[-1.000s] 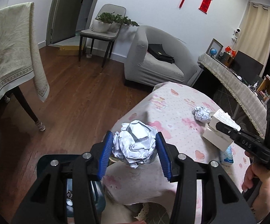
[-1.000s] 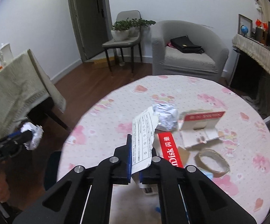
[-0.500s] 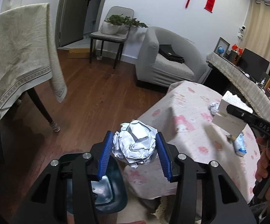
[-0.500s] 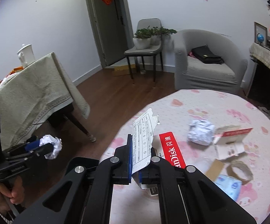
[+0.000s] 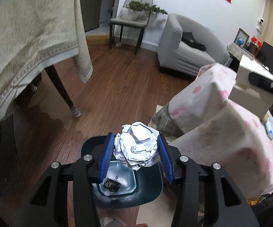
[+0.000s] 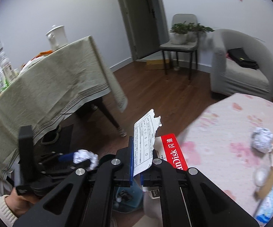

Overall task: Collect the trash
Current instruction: 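Carry the foil ball over the bin and open the left gripper, then lower the SanDisk box into the bin and open the right gripper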

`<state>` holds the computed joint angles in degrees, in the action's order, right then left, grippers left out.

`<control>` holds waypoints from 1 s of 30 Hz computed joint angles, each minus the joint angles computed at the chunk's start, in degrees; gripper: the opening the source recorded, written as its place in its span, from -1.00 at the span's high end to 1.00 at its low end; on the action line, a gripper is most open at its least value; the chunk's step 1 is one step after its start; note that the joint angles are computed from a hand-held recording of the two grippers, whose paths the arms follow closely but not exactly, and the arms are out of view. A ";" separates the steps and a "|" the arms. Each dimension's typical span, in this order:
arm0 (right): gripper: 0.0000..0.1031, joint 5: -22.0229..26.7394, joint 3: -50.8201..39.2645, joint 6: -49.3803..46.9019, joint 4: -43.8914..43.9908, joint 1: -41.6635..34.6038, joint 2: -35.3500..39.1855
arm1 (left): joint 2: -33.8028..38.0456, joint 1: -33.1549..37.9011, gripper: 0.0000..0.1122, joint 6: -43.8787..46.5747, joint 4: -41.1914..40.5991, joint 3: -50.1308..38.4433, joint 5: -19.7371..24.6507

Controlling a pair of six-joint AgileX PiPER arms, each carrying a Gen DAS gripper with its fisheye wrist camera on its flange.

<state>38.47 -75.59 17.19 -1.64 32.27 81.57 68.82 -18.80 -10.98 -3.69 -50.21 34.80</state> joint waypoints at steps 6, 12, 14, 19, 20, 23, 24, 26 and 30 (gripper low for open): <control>0.91 0.06 -3.18 -2.27 3.89 2.67 5.07 | 2.01 2.07 0.11 2.35 -0.58 3.83 -1.63; 0.91 0.35 -5.12 -3.86 5.97 4.59 8.48 | 4.42 3.01 0.10 3.90 -0.86 6.20 -2.33; 0.91 0.58 -6.24 -4.42 6.76 5.19 10.00 | 5.40 3.96 0.10 6.24 -2.53 7.37 -3.04; 0.91 1.27 -8.61 -5.22 7.95 6.17 13.08 | 8.05 4.79 0.10 8.55 -3.46 9.03 -3.79; 0.91 1.46 -9.18 -5.16 8.00 6.49 13.93 | 8.57 4.79 0.10 8.98 -3.65 9.25 -3.64; 0.91 2.10 -10.19 -5.77 8.96 6.69 15.79 | 10.08 5.02 -0.06 9.72 -3.73 9.98 -3.68; 0.91 2.13 -10.28 -5.94 9.29 6.82 16.50 | 10.47 5.51 -0.15 11.03 -4.73 10.37 -3.89; 0.91 2.49 -10.92 -5.82 9.30 7.12 18.02 | 10.72 6.20 -0.22 12.95 -6.04 10.93 -4.25; 0.91 2.86 -11.56 -5.59 9.42 7.51 20.27 | 9.88 6.96 -0.34 13.11 -5.42 11.34 -3.99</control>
<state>41.33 -87.14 11.61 7.78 39.79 101.83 78.70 -11.84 2.13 -9.10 -38.87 30.81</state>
